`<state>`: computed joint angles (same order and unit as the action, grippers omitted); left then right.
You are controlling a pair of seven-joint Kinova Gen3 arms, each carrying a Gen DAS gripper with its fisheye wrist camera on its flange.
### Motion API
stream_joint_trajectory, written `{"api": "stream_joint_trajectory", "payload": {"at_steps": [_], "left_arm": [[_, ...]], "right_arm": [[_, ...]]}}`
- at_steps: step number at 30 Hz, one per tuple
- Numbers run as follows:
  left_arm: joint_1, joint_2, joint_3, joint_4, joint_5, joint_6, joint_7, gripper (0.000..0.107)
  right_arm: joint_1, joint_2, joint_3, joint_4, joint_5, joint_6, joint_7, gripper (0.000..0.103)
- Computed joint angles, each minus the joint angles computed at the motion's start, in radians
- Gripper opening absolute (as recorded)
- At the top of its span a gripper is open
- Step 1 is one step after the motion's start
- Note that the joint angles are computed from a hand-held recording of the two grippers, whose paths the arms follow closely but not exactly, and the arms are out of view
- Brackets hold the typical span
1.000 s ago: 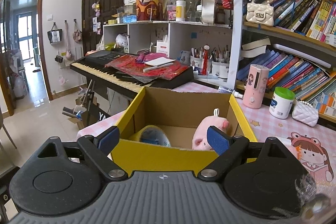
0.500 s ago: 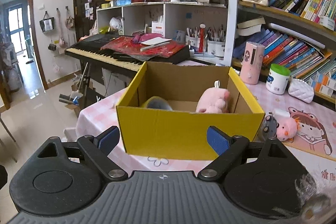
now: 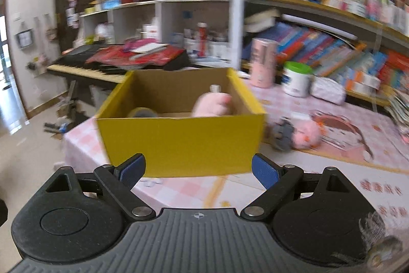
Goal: Organize objects
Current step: 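Move both tools back toward the gray toy car and pink chick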
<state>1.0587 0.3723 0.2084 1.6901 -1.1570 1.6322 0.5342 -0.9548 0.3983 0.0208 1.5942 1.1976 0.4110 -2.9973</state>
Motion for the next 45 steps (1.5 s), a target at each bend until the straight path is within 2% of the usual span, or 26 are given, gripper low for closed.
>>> {"api": "stream_joint_trajectory", "payload": {"at_steps": [5,11,17,28,34,37,45], "left_arm": [[-0.023,-0.014,0.004,0.023,-0.048,-0.103,-0.008,0.099],[-0.063,-0.021,-0.001,0.038,-0.105,-0.253,-0.01,0.099],[-0.095,0.004,-0.017,-0.007,-0.131,-0.401,-0.106,0.099],[-0.114,0.072,-0.093,-0.131,-0.118,-0.554,-0.227,0.099],[-0.123,0.13,-0.143,-0.249,-0.06,-0.606,-0.354,0.099],[-0.119,0.159,-0.174,-0.303,-0.031,-0.62,-0.408,0.099],[-0.116,0.225,-0.253,-0.416,0.028,-0.652,-0.454,0.099]], "right_arm": [[0.0,-0.028,0.009,0.044,0.046,0.059,-0.079,0.091],[0.064,-0.069,-0.036,0.108,0.065,0.135,-0.116,0.091],[0.132,-0.091,-0.072,0.148,0.052,0.219,-0.166,0.092],[0.236,-0.115,-0.098,0.199,0.126,0.222,-0.257,0.092],[0.305,-0.087,-0.081,0.153,0.085,0.177,-0.203,0.092],[0.331,-0.06,-0.063,0.105,0.024,0.146,-0.129,0.092],[0.367,0.012,-0.001,-0.017,-0.092,0.031,0.088,0.092]]}}
